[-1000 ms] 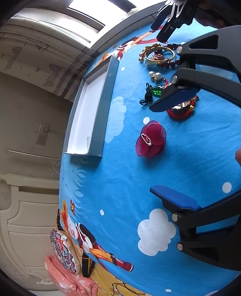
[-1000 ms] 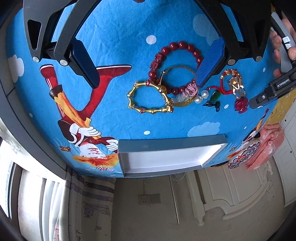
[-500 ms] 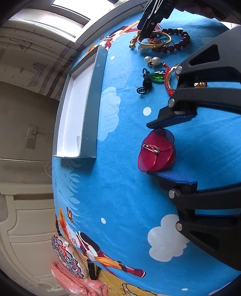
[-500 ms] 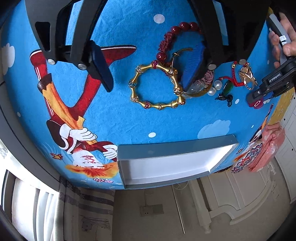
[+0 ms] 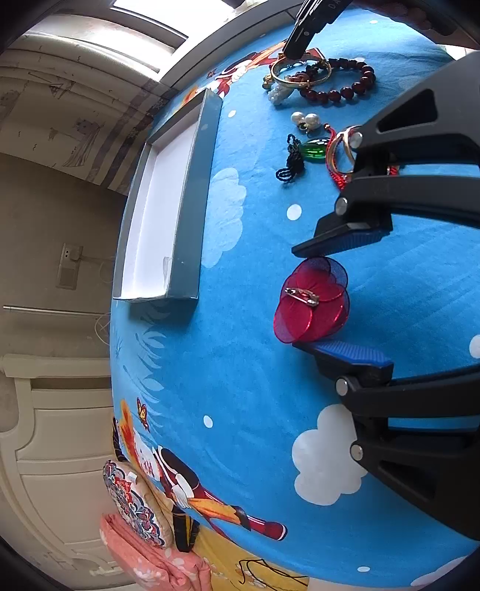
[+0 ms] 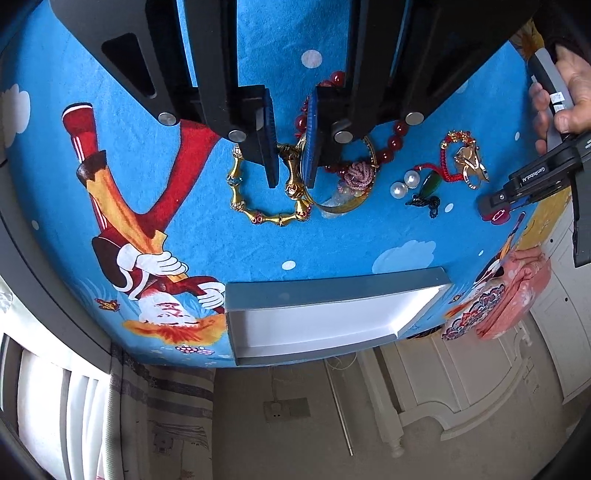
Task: Organize jewelry
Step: 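Carry the clip and bangle into the white tray and open both tools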
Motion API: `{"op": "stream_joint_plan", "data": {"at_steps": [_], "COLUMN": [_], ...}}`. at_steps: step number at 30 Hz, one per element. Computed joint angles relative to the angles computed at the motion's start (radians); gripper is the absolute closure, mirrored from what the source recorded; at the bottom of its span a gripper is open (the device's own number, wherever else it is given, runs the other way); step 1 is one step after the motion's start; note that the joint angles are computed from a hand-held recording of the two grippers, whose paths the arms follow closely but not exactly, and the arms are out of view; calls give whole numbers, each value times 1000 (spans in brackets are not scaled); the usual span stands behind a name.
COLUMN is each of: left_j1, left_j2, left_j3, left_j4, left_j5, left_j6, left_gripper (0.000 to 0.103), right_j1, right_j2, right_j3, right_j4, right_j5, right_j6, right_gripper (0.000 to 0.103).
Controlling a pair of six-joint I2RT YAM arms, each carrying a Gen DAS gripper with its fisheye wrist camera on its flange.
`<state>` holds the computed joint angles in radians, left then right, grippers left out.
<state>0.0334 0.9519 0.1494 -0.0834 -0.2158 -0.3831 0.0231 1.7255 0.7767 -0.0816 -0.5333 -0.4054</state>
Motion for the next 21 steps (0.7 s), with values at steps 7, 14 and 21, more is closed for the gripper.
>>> {"op": "stream_joint_plan", "data": {"at_steps": [7,14,21], "left_j1": [-11,-35,-51], "left_j2": [-30,-54,-46], "left_j3": [-1,11,80], "left_j4": [-26,-55,-66], "left_j5": [-6,-25,-25], "left_j6": [-12,-18,11], "left_gripper": [61,61,61], "right_j1": [-47,-58,-21], "right_j2": [-49,-58,-70], "right_j3": [-24,-25,32], "right_j4": [-11,30,37], "right_j5": [-38,-20,-19], "right_j6": [-24,-10,30], "right_gripper": [90,90,90]}}
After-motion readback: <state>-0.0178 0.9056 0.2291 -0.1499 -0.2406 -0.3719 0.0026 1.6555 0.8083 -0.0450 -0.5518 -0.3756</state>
